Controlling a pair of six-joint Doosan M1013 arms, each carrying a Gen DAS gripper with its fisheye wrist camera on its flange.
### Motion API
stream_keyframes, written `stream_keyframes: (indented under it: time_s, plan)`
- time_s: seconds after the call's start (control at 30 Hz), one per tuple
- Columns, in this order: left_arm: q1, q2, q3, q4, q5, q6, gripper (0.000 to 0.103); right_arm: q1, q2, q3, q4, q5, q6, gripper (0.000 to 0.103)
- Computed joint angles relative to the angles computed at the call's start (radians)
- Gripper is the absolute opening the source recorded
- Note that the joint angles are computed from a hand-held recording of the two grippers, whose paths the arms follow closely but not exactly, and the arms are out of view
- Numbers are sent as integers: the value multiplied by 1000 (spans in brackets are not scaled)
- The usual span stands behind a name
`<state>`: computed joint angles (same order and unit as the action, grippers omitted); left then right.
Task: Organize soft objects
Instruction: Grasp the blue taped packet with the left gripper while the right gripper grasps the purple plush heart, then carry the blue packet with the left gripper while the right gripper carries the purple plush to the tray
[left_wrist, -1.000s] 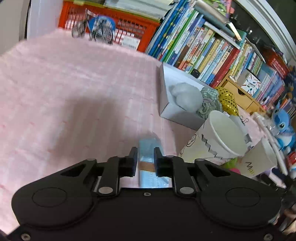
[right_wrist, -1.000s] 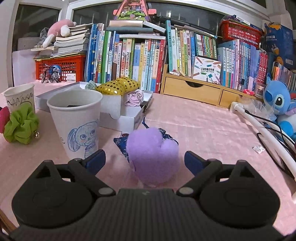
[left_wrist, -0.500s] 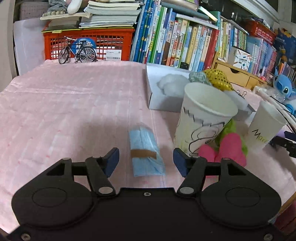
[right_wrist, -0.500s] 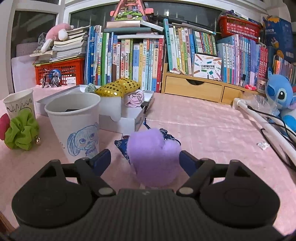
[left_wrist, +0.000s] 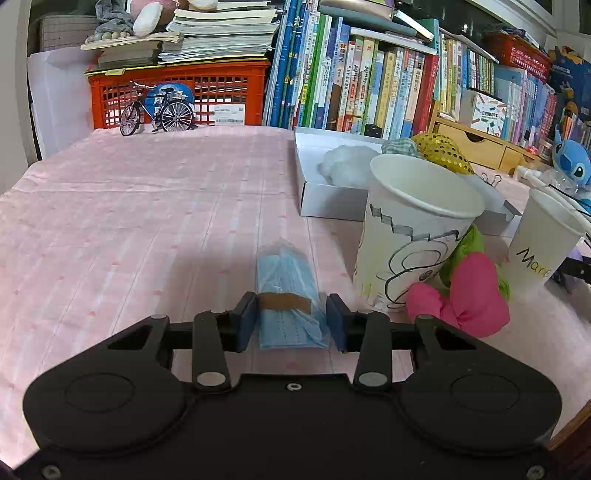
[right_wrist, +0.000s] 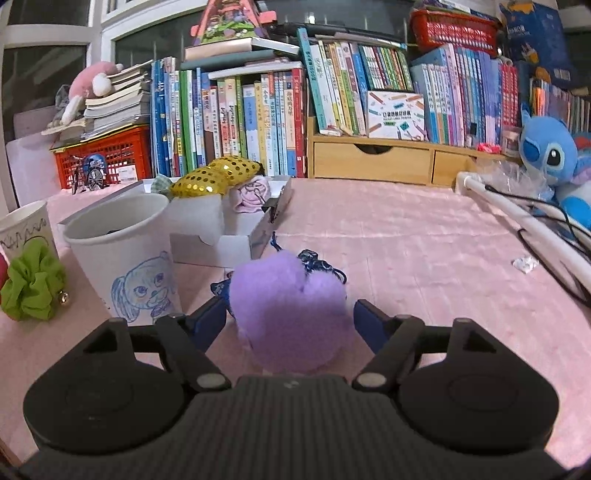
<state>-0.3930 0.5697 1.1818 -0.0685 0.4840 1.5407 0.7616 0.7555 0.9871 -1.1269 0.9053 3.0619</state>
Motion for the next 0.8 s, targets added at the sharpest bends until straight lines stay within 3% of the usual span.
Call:
stream_keyframes:
  time_s: [0.33,0.8]
  plan:
    - [-2,-1,-6,43,1,-44,37,-1,-2,1,-2,2,14,66]
    - [3,-2,-42,103,-18,-91,37,5,-11,-2,-69,29,50,65]
